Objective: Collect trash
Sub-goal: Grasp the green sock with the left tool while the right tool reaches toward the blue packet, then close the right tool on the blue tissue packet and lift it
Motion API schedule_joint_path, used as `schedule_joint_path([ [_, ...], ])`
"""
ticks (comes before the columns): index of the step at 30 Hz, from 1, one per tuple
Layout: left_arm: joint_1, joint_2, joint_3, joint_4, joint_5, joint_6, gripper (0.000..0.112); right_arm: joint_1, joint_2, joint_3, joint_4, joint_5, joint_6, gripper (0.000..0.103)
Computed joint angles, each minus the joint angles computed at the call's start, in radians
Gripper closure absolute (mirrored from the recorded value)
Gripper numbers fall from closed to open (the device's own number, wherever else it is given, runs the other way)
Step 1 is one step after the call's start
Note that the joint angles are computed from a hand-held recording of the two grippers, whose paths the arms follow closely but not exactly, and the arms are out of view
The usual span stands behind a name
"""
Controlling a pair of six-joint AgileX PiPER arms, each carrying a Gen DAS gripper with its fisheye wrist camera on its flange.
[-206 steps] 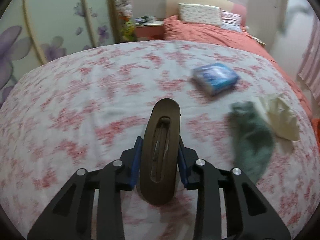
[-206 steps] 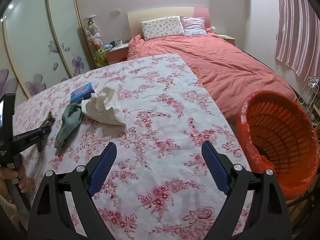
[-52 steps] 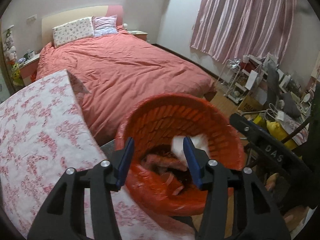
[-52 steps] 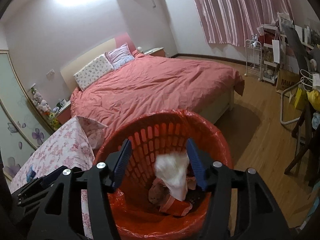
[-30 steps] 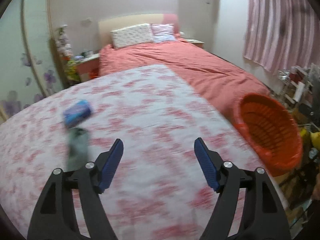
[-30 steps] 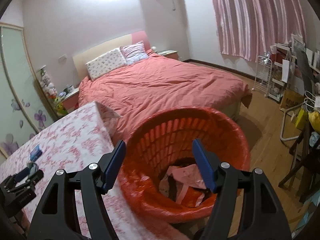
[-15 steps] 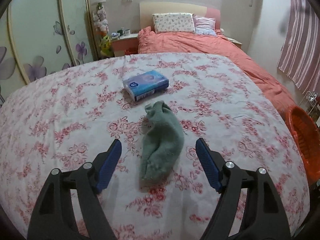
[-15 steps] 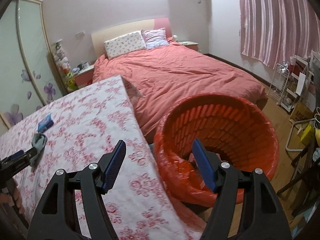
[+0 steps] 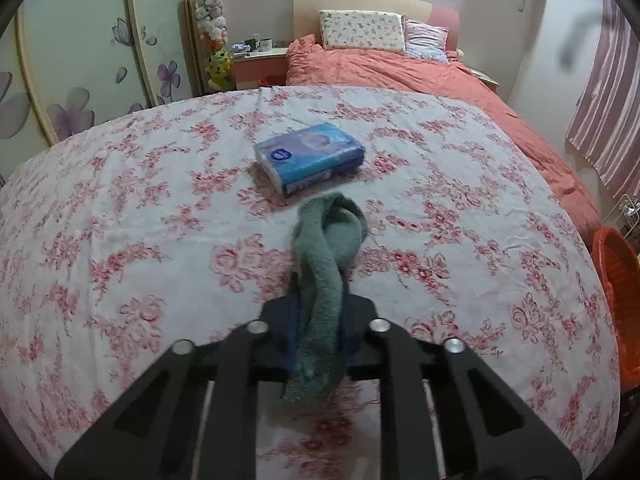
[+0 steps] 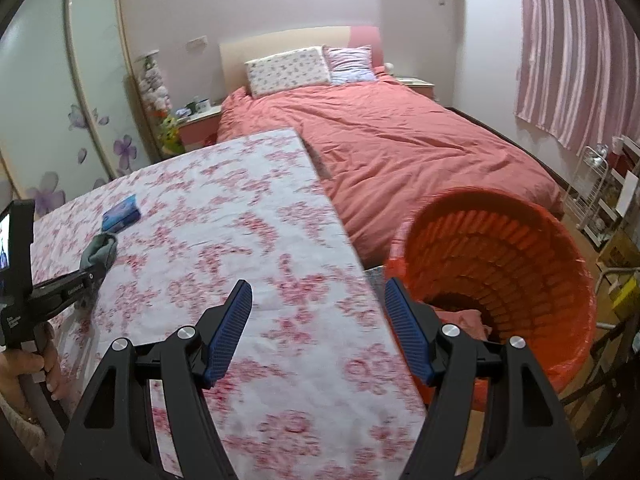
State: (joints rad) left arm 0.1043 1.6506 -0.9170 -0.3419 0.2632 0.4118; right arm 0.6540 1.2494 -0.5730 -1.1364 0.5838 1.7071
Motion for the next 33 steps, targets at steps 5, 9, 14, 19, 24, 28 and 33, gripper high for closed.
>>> schedule_joint_path([
  [5,0.105,-0.026,0.01,0.091,-0.039,-0.013,0.099,0.051,0.087,-0.075,-0.009,-0.011,0.003,0.034],
  [9,0.234,-0.003,-0.029,0.087,-0.044,0.045,0.099,0.087,0.184,-0.16,-0.007,-0.032,-0.009,0.034],
  [14,0.365,0.067,-0.126,0.014,0.005,0.138,0.099,0.107,0.316,-0.294,0.035,-0.086,-0.067,0.034],
  [19,0.439,0.146,-0.212,-0.084,0.094,0.236,0.098,0.091,0.474,-0.483,0.184,-0.167,-0.22,0.034],
  [24,0.463,0.166,-0.23,-0.187,0.128,0.344,0.096,0.074,0.709,-0.798,0.479,-0.141,-0.53,0.034],
  [28,0.473,0.17,-0.233,-0.23,0.145,0.384,0.095,0.083,0.873,-1.048,0.608,-0.029,-0.689,0.034],
  [33,0.474,0.172,-0.236,-0.237,0.149,0.389,0.095,0.093,0.985,-1.23,0.58,0.121,-0.706,0.034],
])
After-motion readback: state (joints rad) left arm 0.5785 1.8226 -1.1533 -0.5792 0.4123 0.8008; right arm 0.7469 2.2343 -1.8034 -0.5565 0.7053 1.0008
